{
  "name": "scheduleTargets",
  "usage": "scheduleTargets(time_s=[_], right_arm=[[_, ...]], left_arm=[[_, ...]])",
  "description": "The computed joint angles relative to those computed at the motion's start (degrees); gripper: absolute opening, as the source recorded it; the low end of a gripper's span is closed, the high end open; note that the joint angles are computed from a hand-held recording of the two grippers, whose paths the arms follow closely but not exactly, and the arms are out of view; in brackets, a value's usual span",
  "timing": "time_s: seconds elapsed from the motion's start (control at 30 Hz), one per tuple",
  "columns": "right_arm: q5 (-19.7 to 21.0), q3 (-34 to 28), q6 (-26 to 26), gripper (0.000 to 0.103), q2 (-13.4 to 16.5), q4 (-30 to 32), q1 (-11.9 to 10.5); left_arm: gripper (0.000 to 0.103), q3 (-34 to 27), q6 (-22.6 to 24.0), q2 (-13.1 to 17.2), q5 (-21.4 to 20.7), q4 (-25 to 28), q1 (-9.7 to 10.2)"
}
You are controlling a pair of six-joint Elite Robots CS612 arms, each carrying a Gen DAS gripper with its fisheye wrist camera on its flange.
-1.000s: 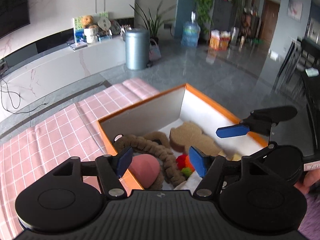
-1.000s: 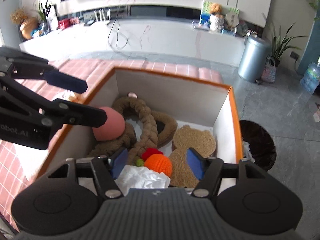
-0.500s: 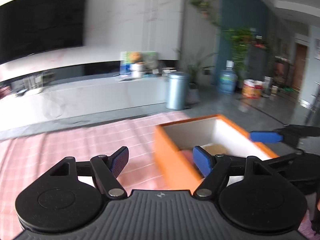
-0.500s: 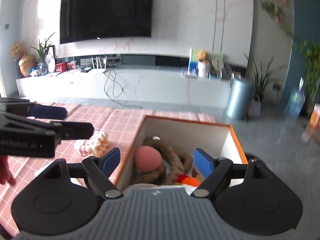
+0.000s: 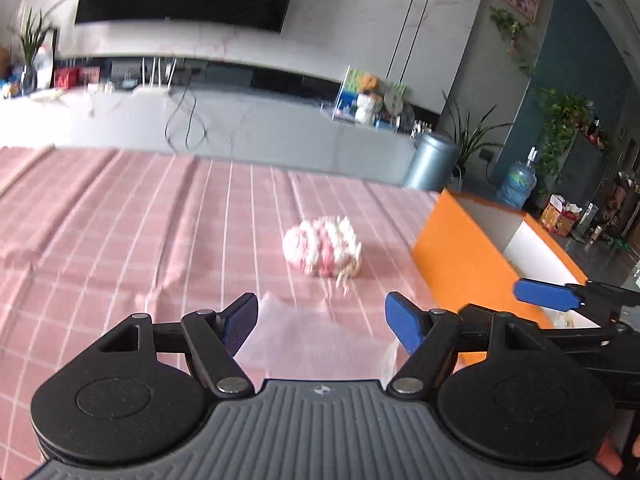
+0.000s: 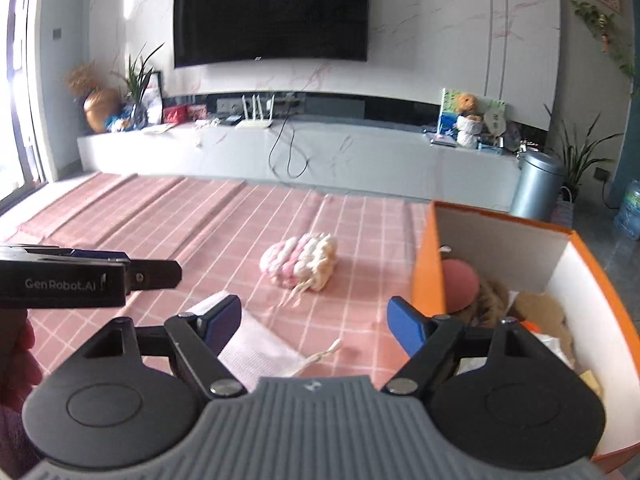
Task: Organize soft objects
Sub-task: 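Open both tools in the box and withdraw them over the table, then pinch the white mesh bag with the right tool and lift it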
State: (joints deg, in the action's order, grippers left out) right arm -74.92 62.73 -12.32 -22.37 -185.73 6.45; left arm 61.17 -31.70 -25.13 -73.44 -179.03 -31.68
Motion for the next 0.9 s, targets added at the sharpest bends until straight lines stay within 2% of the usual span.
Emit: scheduleTargets(time_s=[0.17, 0.27, 0.33, 0.53, 0.77, 0.9], right_arm=[[-0.4, -3.2, -2.9, 0.069, 1.9, 5.8, 1.0], [-0.1, -6.1, -4.1, 0.07, 3.5, 10.1, 1.3], [1.1, -8.4, -5.6, 0.079, 4.5, 14.1, 1.5], [3.3, -16.4, -10.9, 0.097, 8.5, 22.5, 2.2], [3.7, -25.2, -8.1, 0.097, 12.6, 30.5, 2.4], [3.8, -26.9, -8.6, 0.089, 13.5, 32.8, 2.6]], left_arm=[[0.08, 0.7, -4.9, 0.5, -5.2, 1.4, 1.2], [0.08, 0.0, -7.0, 0.6, -7.7, 5.8, 1.65], [0.08, -0.2, -7.4, 0.7, -6.4, 7.5, 1.52], [0.079, -1.6, -7.5, 1.3, -4.4, 11.3, 1.85], [0.079, -2.5, -9.0, 2.0, -3.1, 13.0, 2.54], [0.079, -2.6, -10.0, 2.1, -4.0, 13.1, 2.79]])
